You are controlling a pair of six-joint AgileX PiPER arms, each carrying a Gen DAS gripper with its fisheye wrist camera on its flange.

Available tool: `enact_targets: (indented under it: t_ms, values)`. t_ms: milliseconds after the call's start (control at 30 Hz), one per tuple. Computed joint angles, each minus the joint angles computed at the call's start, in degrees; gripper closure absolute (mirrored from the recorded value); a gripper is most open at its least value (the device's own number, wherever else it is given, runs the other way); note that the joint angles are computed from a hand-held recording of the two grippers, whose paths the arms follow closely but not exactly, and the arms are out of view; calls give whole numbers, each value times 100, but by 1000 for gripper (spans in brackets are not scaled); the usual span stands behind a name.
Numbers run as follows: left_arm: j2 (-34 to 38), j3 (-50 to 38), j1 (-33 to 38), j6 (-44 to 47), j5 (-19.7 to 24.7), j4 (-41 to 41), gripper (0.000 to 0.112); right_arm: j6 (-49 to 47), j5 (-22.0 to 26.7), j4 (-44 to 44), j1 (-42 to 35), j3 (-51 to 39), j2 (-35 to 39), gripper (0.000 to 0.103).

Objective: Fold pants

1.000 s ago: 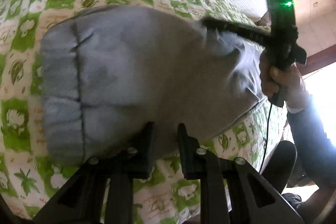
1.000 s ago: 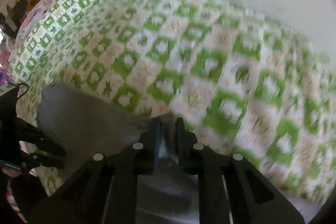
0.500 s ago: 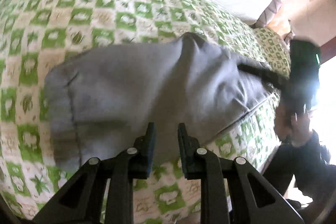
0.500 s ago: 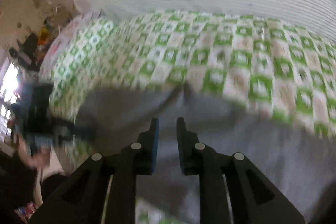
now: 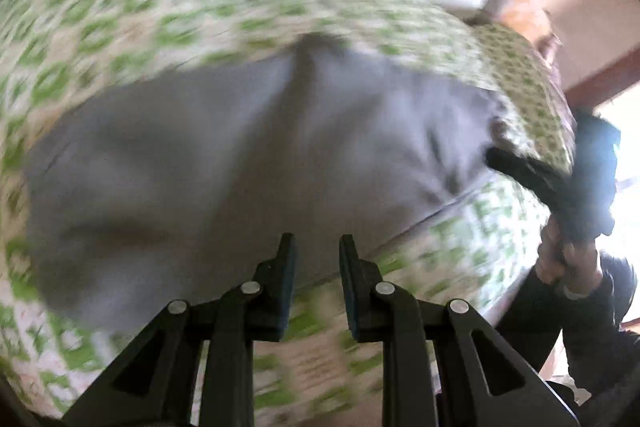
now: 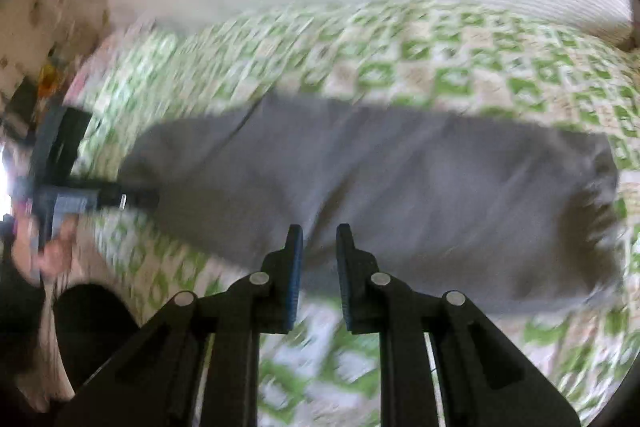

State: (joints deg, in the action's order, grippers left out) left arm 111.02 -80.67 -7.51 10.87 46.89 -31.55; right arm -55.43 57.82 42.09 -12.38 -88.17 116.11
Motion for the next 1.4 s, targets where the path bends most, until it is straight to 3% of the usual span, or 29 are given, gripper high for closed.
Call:
enact_targets:
  t_ms: [100,233,300,400,600,667,733,833,867,967,1033,1100,1167,1233,1300,1333,1400]
  values:
    - [447,-698,-571,-526,-241,235,86,367,-360,-67,0,-401,330,85]
    - [1320,-1551,-936,-963,306,388,86,1428,-1120,-1200,-247,-502,610,85]
    - [1112,-1202,-1097,-923,42,628,86,1293,-863,-903,-781,-671,757,89]
    - [1001,-1204,-1001,-696,258,279,86,1285,-223,-374,-1241,-997,911,88]
    - [1347,-2055,-1062,-1109,179,301,85,1094,-675,228,-969,-1163,908,86]
    - [1544,-2228,-1078,-1230,192,265,85,1437,-1191,-402,-729,-1322,1034,86]
    - [1752,-2272,-1111,-1240,434,279,86,1872,-953,-644,-786,-1717,1399,91]
    - [1539,-1812,-1141,-890,84,18,85,1867,-717,-449,-949,-1727,1351,99]
    - [1457,-1732,-1082,-843,107,-70,85,1705,-728,-283,-994,-1470,1122,94]
    - [1195,-1513,-1028,-1051,-121,114,85,1232,-883,188,-1243,-712,566,92]
    - [1205,-1628,-1015,-1042,-168,43,85,1073,-990,377,-1438,-349,332,81]
    - [1464,-2173,-1079,-1300,-25,262,85,661,-904,774,-1627,-58,173,70]
    - [1870,-2900,-1167,-1585,127,421,83,291,-605,1151,-1710,59,162,70]
    - [2484,-3827,-1203,-1656,639,119,81,338,-423,837,-1498,37,259,68]
    - [2790,-4230,-1360,-1671,967,126,81,682,-958,-33,-1199,169,176,68]
    - [2993,-4554,-1539,-1790,1233,334,81,710,-1027,-228,-1218,174,255,68]
    - [3025,-4806,-1935,-1961,1262,1205,80,740,-639,67,-1445,102,301,69]
